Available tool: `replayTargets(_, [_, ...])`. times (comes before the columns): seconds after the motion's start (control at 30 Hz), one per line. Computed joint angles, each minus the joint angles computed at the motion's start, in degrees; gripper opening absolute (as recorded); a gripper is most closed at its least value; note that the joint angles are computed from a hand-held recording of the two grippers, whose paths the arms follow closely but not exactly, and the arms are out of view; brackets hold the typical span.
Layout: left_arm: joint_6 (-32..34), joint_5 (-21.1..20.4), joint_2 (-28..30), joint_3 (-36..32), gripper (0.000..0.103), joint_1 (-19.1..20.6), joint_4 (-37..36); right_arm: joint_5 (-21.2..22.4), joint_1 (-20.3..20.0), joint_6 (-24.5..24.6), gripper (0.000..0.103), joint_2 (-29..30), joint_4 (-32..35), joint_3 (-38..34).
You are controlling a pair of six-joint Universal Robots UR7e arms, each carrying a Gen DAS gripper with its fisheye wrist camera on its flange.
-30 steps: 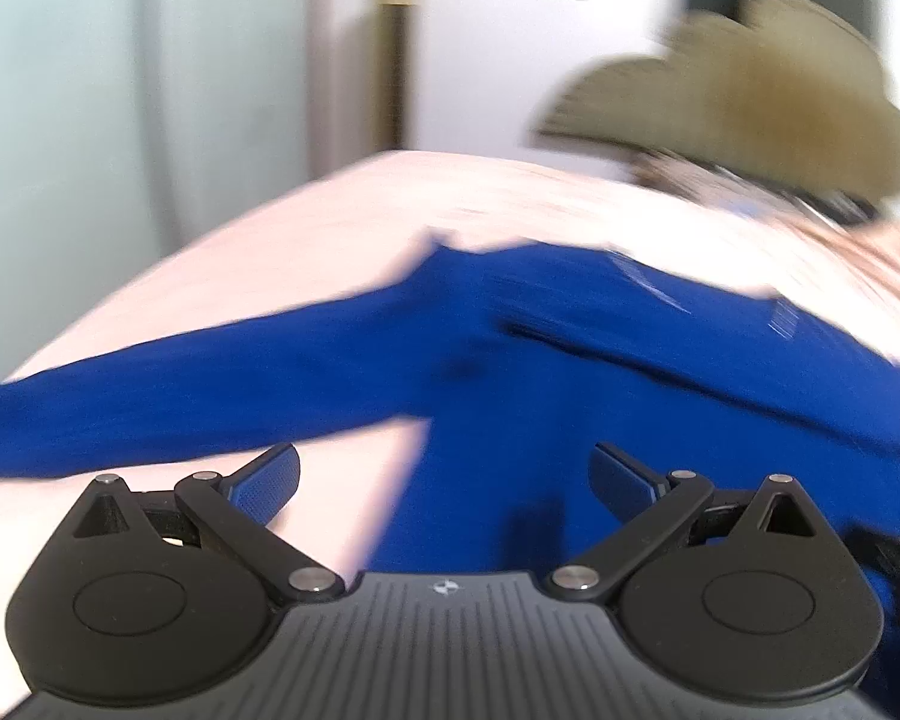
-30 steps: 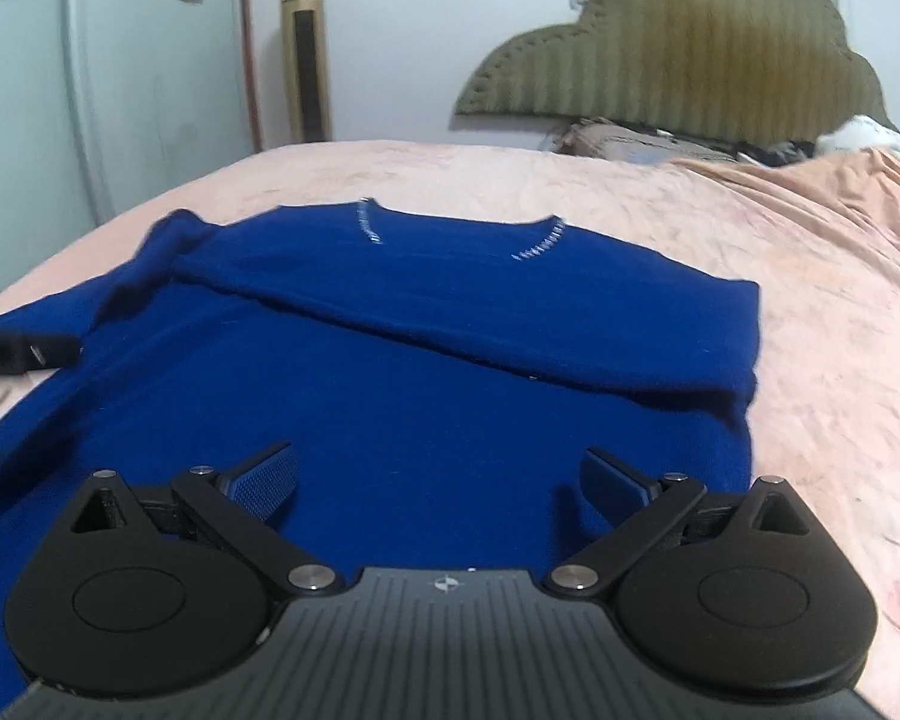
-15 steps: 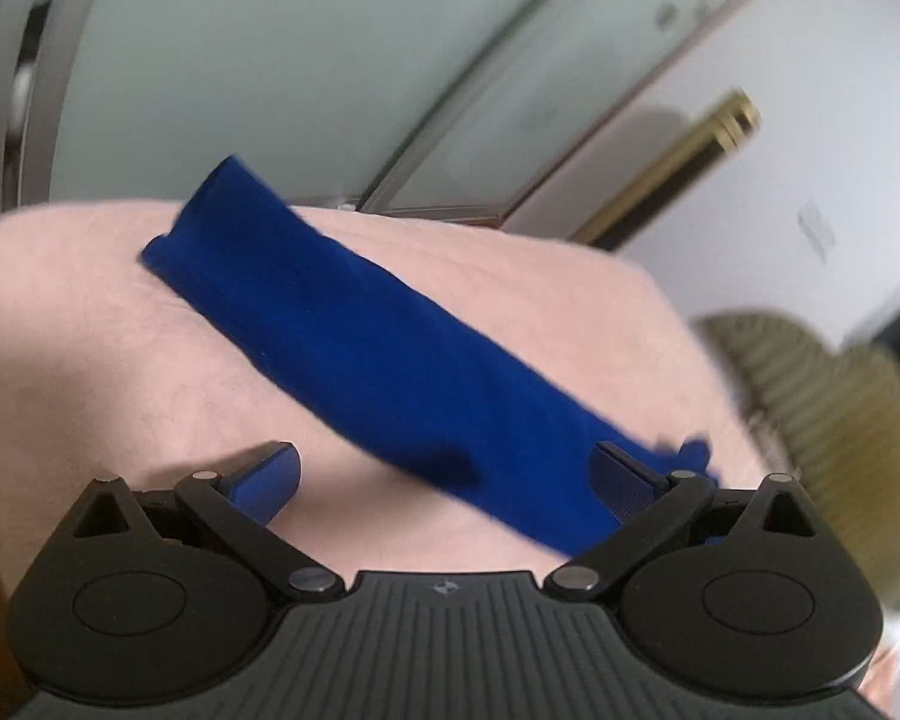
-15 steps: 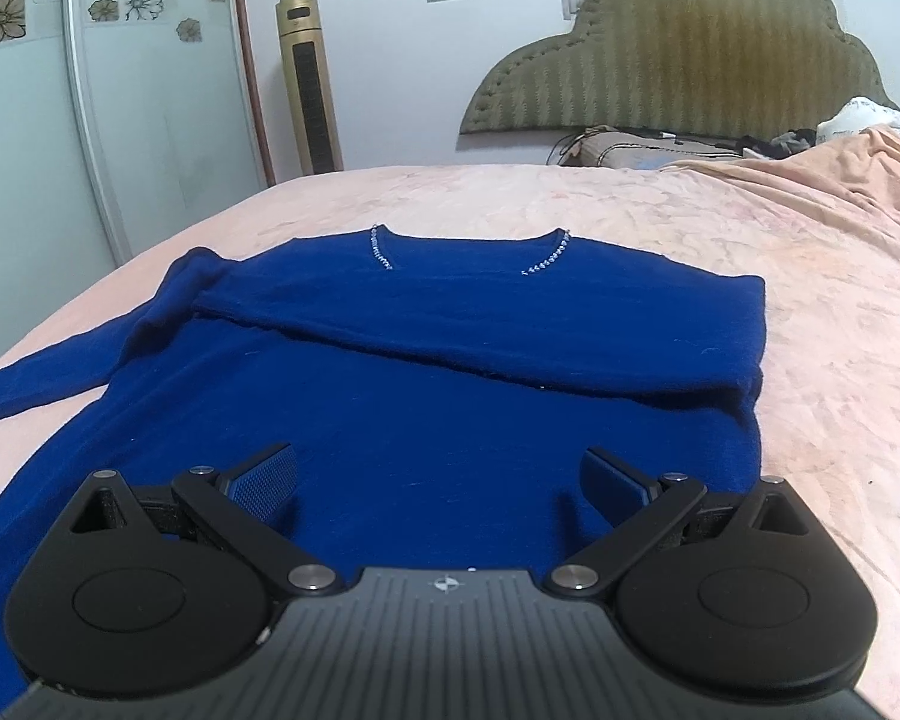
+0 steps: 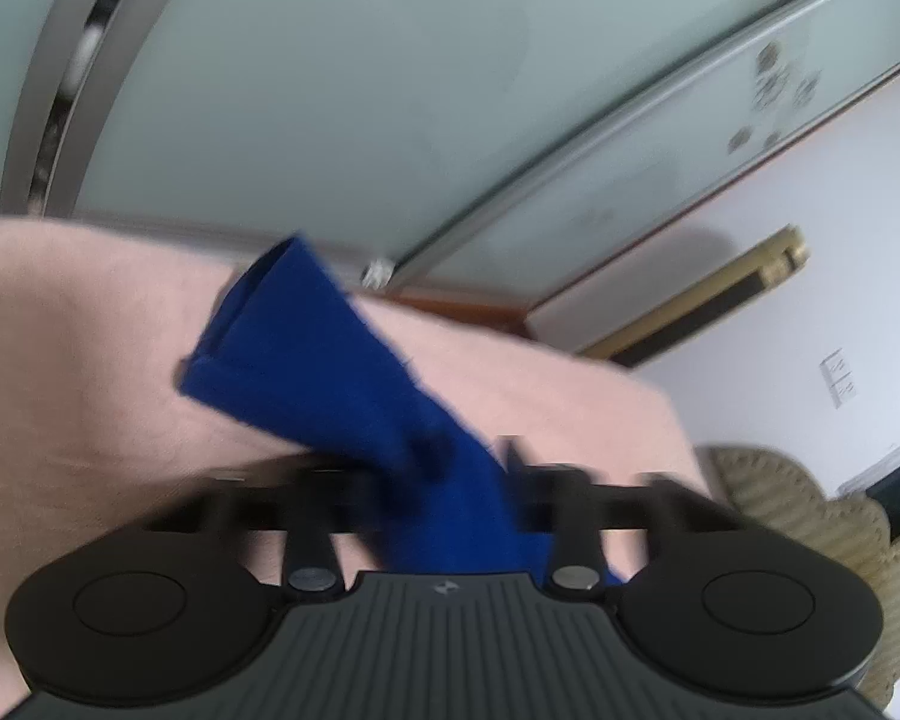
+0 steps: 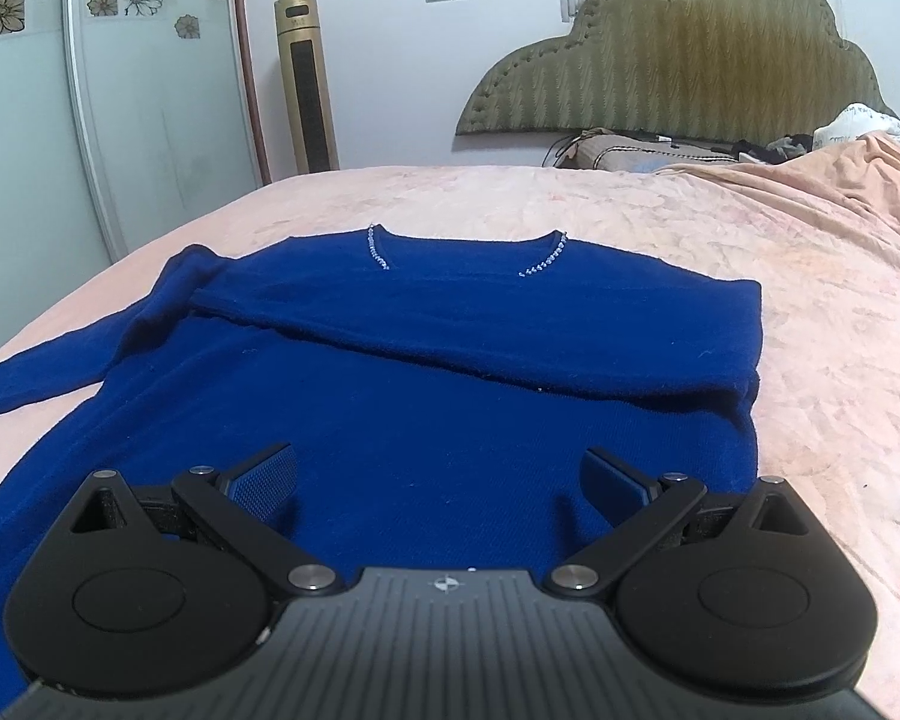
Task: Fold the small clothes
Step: 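Close the left gripper on the sleeve cuff and lift it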
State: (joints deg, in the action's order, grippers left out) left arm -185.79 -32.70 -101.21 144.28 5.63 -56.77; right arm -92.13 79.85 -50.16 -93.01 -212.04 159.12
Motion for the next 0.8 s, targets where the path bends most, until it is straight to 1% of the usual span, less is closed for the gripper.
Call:
replayTargets(0.07, [1.3, -0.3, -1.5, 0.4, 0.011, 0.6, -0.6, 0.0, -0.1, 0.1, 0.102, 0.0, 0.2, -0.1])
replayTargets(0.13, [5.4, 0.0, -0.6, -1.4, 0.010, 1.9, 0.0, 0.2, -0.3, 0.0, 0.102, -0.3, 0.6, -0.1])
replayTargets(0.17, [7.7, 0.7, 0.8, -2.9, 0.009, 3.0, 1.3, 0.4, -0.4, 0.0, 0.102, -0.5, 0.9, -0.2])
replayTargets(0.2, [9.4, 0.3, 2.6, -4.3, 0.008, 3.0, 2.9, 0.4, -0.4, 0.1, 0.102, -0.6, 1.2, -0.2])
replayTargets(0.27, [11.1, 0.9, 6.6, -8.9, 0.008, 4.8, 9.4, 0.6, -0.6, 0.1, 0.102, -1.0, 1.6, -0.1])
replayTargets(0.33, [7.8, -0.2, 11.3, -14.5, 0.008, 7.0, 19.7, 0.9, -0.7, 0.1, 0.102, -1.2, 1.5, 0.1])
replayTargets(0.4, [4.3, -1.6, 14.7, -19.0, 0.008, 9.0, 28.5, 1.3, -1.1, 0.3, 0.102, -1.8, 1.7, 0.1])
replayTargets(0.5, [-0.6, -2.9, 20.3, -24.8, 0.008, 11.5, 38.0, 1.5, -1.7, 1.2, 0.102, -2.4, 2.8, -0.1])
replayTargets(0.53, [-1.6, -2.8, 22.1, -26.5, 0.008, 12.1, 39.9, 1.6, -1.8, 1.5, 0.102, -2.6, 3.3, -0.2])
replayTargets(0.6, [-1.0, 0.2, 24.4, -29.1, 0.008, 12.9, 42.0, 1.6, -1.8, 1.7, 0.102, -2.8, 3.6, -0.2])
replayTargets(0.67, [0.6, 4.4, 27.7, -31.8, 0.008, 13.9, 43.4, 1.6, -1.7, 1.4, 0.102, -2.5, 3.1, -0.1])
replayTargets(0.73, [4.6, 8.6, 30.2, -33.0, 0.008, 13.9, 42.6, 1.6, -1.8, 1.4, 0.102, -2.7, 2.9, -0.1])
replayTargets(0.8, [8.6, 14.2, 33.4, -35.1, 0.008, 14.4, 41.7, 1.7, -1.9, 1.7, 0.102, -2.9, 2.8, -0.1])
